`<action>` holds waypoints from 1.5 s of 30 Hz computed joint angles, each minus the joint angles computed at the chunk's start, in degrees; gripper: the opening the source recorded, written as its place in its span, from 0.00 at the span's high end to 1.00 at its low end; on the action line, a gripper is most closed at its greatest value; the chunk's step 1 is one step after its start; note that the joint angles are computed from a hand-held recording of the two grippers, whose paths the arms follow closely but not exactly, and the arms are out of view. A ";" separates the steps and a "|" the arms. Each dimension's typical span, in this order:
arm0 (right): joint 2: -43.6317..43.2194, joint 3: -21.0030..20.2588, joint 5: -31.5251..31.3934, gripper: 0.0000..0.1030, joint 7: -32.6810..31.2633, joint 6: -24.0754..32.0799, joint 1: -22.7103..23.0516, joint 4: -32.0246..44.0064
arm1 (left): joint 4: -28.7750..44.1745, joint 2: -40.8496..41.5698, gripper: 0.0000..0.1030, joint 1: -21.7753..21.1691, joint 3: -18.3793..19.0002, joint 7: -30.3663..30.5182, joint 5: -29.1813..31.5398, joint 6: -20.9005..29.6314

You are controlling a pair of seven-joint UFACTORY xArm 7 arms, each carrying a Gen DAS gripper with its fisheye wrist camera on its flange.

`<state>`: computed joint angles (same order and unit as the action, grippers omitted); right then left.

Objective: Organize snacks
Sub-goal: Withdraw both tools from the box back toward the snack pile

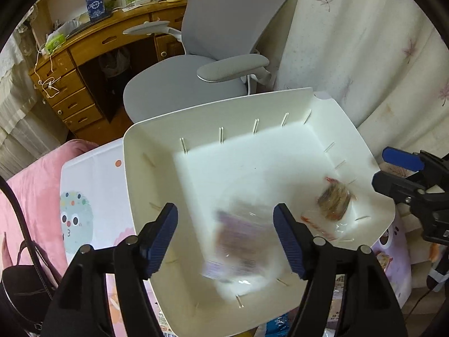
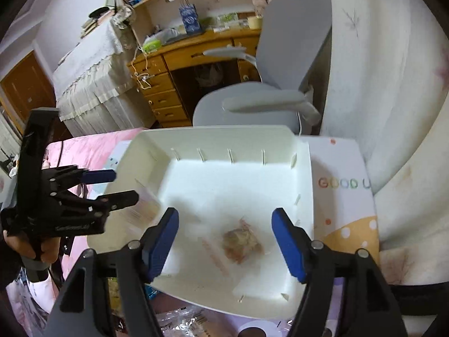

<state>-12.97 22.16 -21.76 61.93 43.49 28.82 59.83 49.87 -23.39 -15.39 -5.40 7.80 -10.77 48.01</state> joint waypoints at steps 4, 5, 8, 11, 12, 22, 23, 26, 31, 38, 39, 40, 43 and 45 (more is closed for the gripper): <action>-1.11 -0.06 -0.20 0.33 1.03 -0.51 -0.25 -1.24 | -1.02 -2.93 0.30 0.47 -0.83 -2.82 1.58 1.00; -1.36 0.08 -0.22 0.33 1.34 -0.51 -0.35 -1.29 | -1.55 -4.35 0.30 0.41 -0.27 -2.53 1.39 1.60; -2.92 0.80 -0.27 0.33 2.55 -0.03 -0.48 -1.63 | -1.67 -6.48 0.30 0.56 -0.57 -3.72 1.86 3.08; -4.67 2.80 -1.75 0.32 4.02 3.03 -0.68 -0.71 | -1.30 -8.95 0.30 -0.02 -0.77 -4.39 1.63 5.25; -5.38 3.51 -2.30 0.31 4.39 3.86 -0.58 -0.42 | -1.44 -10.29 0.30 -0.11 -0.96 -4.83 1.65 5.55; -11.98 11.47 -2.95 0.26 6.00 12.46 1.31 3.92 | -4.44 -26.10 0.24 -2.52 -0.95 -5.44 -0.69 11.36; -12.19 12.63 -3.03 0.26 6.25 13.69 1.28 4.69 | -4.72 -27.50 0.24 -2.65 -1.02 -5.59 -0.69 11.94; -13.01 16.67 -3.14 0.25 8.05 18.04 1.38 6.92 | -5.72 -33.44 0.20 -3.81 -0.59 -5.37 -1.33 15.18; -14.79 23.03 -2.25 0.24 13.82 23.54 1.11 8.75 | -6.45 -41.33 0.18 -3.97 -2.27 -5.32 -0.33 20.06; -17.87 29.75 2.24 0.24 22.24 27.23 -0.01 8.32 | -7.49 -50.93 0.16 -6.20 -3.17 -6.07 -3.45 26.80; -17.90 30.61 3.17 0.24 22.61 28.32 -0.16 8.54 | -7.53 -52.02 0.16 -6.22 -3.38 -6.33 -3.82 27.59; -17.90 31.47 4.04 0.24 22.79 29.76 -0.30 8.84 | -7.54 -53.46 0.16 -6.12 -3.70 -6.93 -4.14 28.80; -17.97 34.61 5.83 0.24 23.70 33.10 -1.10 9.85 | -7.73 -56.19 0.15 -6.00 -3.89 -8.32 -5.55 31.64; -18.63 36.64 7.22 0.24 24.70 34.75 -1.83 9.99 | -7.74 -57.61 0.15 -5.85 -4.11 -9.50 -6.52 33.98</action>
